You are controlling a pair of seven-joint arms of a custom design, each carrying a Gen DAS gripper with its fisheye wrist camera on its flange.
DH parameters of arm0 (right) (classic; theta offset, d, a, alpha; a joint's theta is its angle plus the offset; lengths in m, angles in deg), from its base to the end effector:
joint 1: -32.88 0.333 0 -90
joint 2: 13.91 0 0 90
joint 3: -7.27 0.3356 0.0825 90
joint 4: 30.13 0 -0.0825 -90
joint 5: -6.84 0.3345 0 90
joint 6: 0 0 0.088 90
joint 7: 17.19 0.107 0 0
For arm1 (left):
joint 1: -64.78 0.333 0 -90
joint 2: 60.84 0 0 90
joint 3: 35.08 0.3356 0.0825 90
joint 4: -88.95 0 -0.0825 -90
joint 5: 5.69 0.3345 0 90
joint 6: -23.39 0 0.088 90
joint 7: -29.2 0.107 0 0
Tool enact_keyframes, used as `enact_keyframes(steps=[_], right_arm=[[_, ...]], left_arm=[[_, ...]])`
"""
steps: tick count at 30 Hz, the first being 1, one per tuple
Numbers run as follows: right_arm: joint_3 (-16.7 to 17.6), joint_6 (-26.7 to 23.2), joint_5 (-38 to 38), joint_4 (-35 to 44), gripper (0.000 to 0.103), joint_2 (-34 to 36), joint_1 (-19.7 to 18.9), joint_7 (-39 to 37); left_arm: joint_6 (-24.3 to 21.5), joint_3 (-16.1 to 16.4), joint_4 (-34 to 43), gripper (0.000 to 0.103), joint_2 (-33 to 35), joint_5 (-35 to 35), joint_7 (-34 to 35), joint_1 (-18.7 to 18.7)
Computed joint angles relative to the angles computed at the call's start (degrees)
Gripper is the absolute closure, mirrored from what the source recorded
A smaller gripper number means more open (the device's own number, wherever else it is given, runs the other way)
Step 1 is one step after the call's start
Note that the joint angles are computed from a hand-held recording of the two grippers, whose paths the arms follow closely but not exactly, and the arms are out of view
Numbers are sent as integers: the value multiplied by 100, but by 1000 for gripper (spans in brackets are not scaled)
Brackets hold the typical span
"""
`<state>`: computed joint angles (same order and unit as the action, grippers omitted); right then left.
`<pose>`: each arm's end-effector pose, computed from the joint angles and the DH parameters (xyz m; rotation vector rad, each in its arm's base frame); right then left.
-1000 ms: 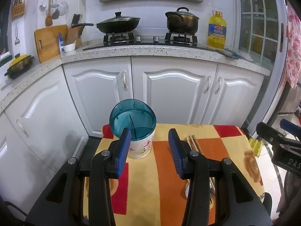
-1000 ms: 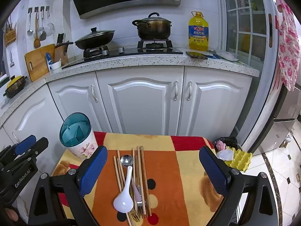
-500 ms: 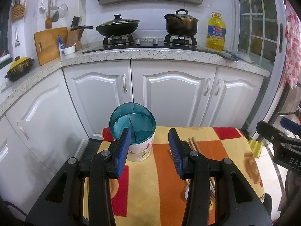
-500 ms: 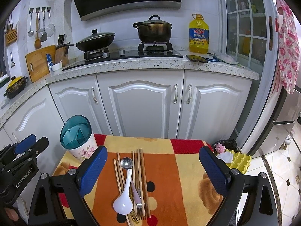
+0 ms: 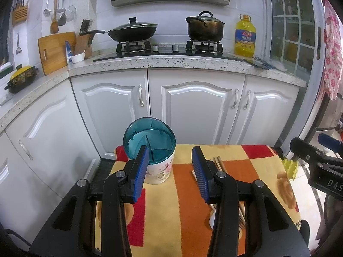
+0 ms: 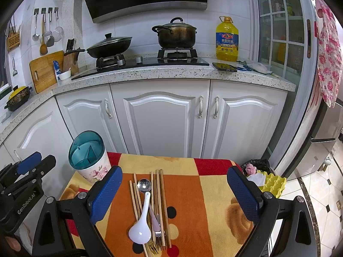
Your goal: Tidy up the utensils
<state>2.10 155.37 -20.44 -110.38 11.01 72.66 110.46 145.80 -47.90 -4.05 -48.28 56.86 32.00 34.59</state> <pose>0.5560 0.4224 0.5903 -1.8454 1.3370 -0.6550 0.4882 -0.3823 0.5790 -1.8108 1.3313 -0.7134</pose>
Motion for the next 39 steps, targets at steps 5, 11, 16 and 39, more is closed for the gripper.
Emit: enact_keyframes(steps=[5,11,16,39], right_arm=[[14,-17,14,54,6,18,-12,-65],[-11,8,-8,33,6,12,21,-24],[15,29,26,9,6,3,6,-70],[54,6,201,-32,6,41,-2,-219]], left_arm=[[-2,1,4,62,7,19,-35,-13],[1,-1,7,62,6,15,-25,-17],[-7,-5,20,62,14,8,-13,-26],[73,21,-14,62,71,-98,-20,-12]])
